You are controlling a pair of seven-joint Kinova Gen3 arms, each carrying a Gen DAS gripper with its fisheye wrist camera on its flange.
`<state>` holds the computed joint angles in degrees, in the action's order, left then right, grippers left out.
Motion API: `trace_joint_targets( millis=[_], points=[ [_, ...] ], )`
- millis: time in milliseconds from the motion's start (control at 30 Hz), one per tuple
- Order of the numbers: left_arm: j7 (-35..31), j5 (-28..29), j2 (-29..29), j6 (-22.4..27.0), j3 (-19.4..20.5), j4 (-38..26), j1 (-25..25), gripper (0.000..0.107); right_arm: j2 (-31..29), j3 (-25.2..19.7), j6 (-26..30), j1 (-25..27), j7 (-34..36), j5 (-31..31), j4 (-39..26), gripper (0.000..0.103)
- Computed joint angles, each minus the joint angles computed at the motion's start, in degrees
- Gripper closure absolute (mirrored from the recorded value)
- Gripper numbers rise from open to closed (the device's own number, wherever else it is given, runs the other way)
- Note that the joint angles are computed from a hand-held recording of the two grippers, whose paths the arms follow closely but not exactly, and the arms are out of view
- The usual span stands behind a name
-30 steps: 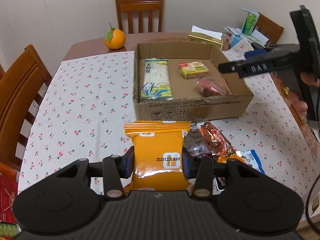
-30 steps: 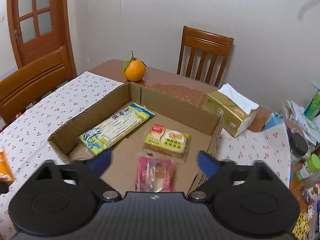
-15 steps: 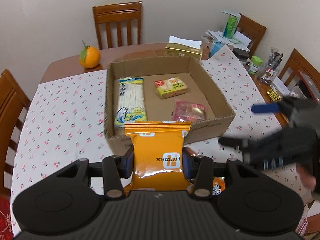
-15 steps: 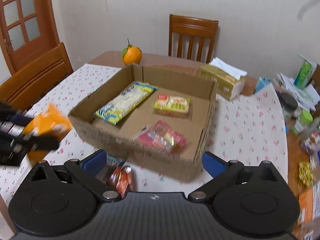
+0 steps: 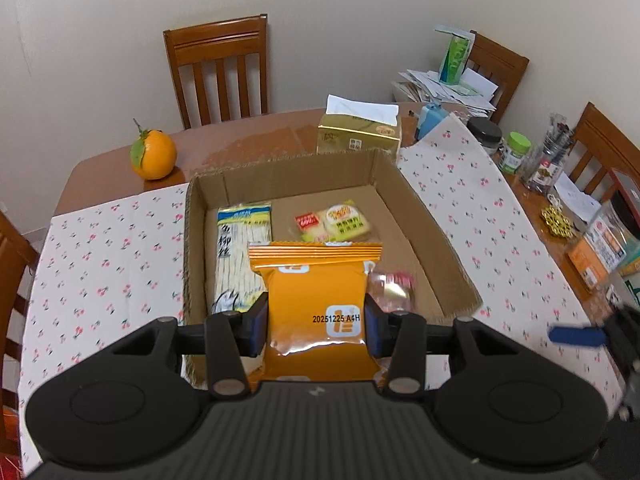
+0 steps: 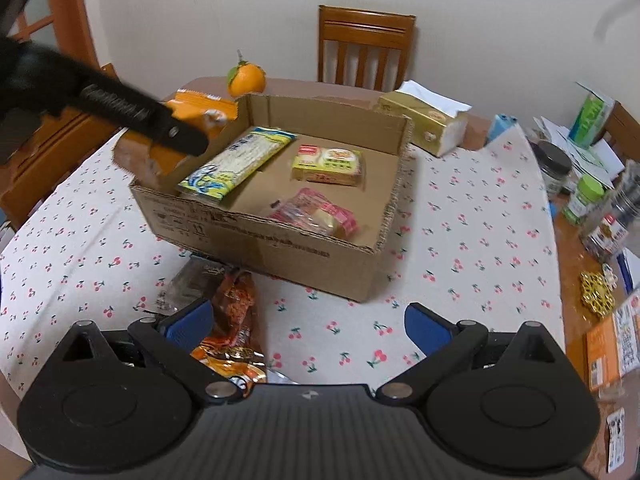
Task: Organize snacks
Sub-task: 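Lower the orange bread pack into the box and open the left tool, then move both tools back toward the remaining snack bags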
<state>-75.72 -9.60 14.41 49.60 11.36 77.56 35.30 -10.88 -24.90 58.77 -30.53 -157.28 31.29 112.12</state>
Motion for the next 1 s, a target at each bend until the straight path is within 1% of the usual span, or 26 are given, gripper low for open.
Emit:
trace_joint_targets(
  millis=[100,200,333,367,400,433,467,533,600,767,933,1000],
  points=[
    [0.1,-0.8,2.1,-0.4,-0.3,-2.1,0.6,0.063,-1.2,-0.1,0.3,0.3,-0.9,-0.6,0.8,0.0],
    [-0.6,-0.4,4.3,-0.2,-0.5,-4.5,0.8,0.063,-1.5,-0.6,1.1,0.9,-1.5,-0.9,1.1,0.0],
    [-0.2,-1.5,6.6,-0.3,-1.7,-6.8,2.2,0.062,-1.9,-1.0,2.4,1.2,-2.1,-1.0,1.4,0.0],
    [0.3,-1.7,7.0,-0.6,-2.1,-7.0,2.6,0.058,-2.1,-1.0,2.5,1.3,-2.2,-1.1,1.5,0.0],
    [0.9,-2.0,7.3,-0.7,-2.4,-7.2,2.9,0.051,-2.3,-1.1,2.6,1.4,-2.4,-1.1,1.6,0.0],
    [1.5,-2.2,7.4,-1.0,-2.7,-7.2,3.2,0.03,-2.5,-1.2,2.8,1.5,-2.5,-1.1,1.6,0.0],
    [2.4,-3.0,7.2,-1.7,-3.2,-6.6,3.8,0.015,-2.5,-1.2,2.8,1.7,-2.6,-1.2,1.6,0.0],
    [4.7,-5.4,6.1,-4.0,-4.3,-4.2,5.2,0.014,-2.6,-1.4,3.0,1.9,-2.8,-1.2,1.7,0.0],
    [5.4,-6.4,5.2,-4.1,-4.2,-2.9,5.3,0.014,-2.5,-1.6,3.2,1.9,-3.0,-1.2,1.6,0.0],
    [6.6,-6.4,1.4,-5.9,-3.1,2.2,3.8,0.014,-2.4,-2.0,3.5,1.8,-3.1,-0.9,1.5,0.0],
    [11.6,-10.5,-3.0,-7.3,-2.7,8.6,4.3,0.014,-2.2,-2.9,4.2,1.4,-5.0,0.0,1.6,0.0],
    [12.9,-11.2,-4.7,-7.9,-1.9,11.0,3.6,0.014,-2.2,-3.0,4.2,1.0,-5.5,0.0,1.7,0.0]
  ],
)
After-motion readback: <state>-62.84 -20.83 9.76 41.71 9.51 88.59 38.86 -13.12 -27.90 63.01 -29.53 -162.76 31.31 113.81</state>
